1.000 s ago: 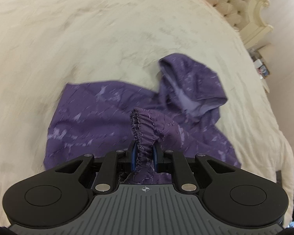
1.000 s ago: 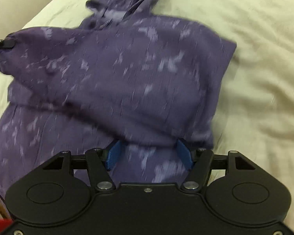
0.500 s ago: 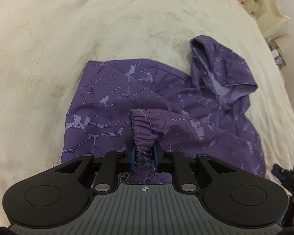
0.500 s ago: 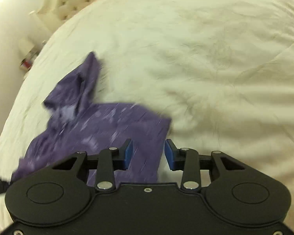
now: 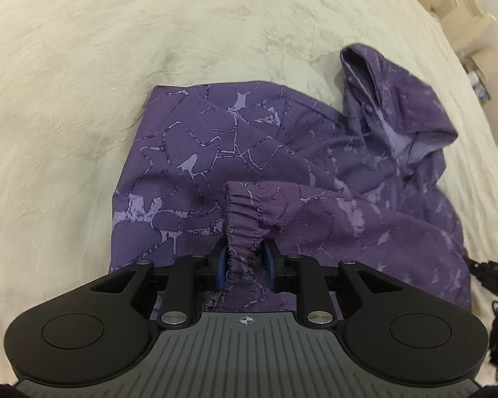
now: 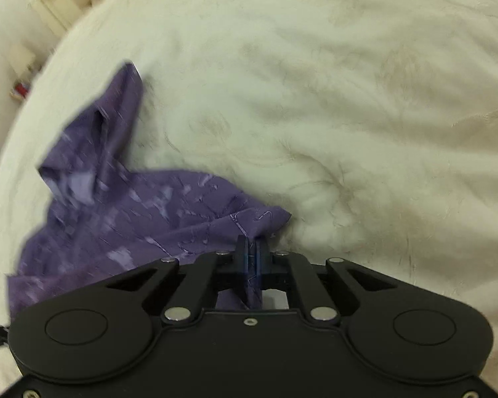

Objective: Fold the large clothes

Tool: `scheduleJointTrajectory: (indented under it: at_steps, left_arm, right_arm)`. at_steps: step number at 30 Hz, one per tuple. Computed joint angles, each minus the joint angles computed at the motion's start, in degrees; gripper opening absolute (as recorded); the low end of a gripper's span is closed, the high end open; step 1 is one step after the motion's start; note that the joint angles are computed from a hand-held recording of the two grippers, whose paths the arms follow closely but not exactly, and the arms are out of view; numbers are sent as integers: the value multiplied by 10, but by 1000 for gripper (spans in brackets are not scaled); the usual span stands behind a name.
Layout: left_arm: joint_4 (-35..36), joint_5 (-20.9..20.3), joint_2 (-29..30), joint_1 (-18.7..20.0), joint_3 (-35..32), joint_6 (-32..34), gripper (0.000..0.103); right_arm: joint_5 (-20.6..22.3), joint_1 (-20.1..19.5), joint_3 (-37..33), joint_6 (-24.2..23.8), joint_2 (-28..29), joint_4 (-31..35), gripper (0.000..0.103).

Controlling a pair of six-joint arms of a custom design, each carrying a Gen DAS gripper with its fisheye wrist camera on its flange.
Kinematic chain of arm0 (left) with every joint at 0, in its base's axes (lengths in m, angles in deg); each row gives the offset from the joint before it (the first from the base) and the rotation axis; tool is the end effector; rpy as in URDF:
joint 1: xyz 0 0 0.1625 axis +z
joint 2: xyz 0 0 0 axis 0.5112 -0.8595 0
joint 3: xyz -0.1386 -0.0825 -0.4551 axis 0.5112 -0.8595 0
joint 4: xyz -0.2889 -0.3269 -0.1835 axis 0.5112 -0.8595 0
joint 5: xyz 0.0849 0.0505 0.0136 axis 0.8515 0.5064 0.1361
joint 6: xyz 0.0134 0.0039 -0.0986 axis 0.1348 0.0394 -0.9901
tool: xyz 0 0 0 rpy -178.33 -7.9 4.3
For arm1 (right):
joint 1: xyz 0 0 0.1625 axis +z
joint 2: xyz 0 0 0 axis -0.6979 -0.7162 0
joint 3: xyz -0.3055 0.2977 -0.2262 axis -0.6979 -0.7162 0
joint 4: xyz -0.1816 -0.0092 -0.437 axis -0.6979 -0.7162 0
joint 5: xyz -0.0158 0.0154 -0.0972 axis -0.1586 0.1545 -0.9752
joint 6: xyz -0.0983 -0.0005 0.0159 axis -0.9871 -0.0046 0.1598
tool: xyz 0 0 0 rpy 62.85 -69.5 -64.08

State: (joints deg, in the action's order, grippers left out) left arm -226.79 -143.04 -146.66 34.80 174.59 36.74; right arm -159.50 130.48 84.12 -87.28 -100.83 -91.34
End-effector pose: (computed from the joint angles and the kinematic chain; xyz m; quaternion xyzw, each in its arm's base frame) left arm -0.0378 -0.5430 0.2136 -0.0506 0.9485 -0.2125 0.2293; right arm 0.0595 -0.5236 0.2136 -0.0292 -0.9452 0.2414 0.2178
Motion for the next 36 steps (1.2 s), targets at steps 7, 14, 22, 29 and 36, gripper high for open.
scheduleJointTrajectory:
  at_steps: [7,14,22,29,36]
  left_arm:
    - [-25,-3,4,-6,6,57,54]
    - [-100,5,-47,-51,55,94,88]
    - [-163,69,-49,-117,54,174,97]
    - [-222,88,-4,-137,13,247,97]
    - [-145,107,75,-102,-68,223,60]
  right_arm:
    - [-55,27,10,-4,10,-51,55]
    - [-75,95,33,-114,-16,-158,85]
    - [-89,181,38,-178,17,-262,102]
    - [-235,249,-1,-197,106,-366,102]
    - [-102,196,-32,-117,69,-158,75]
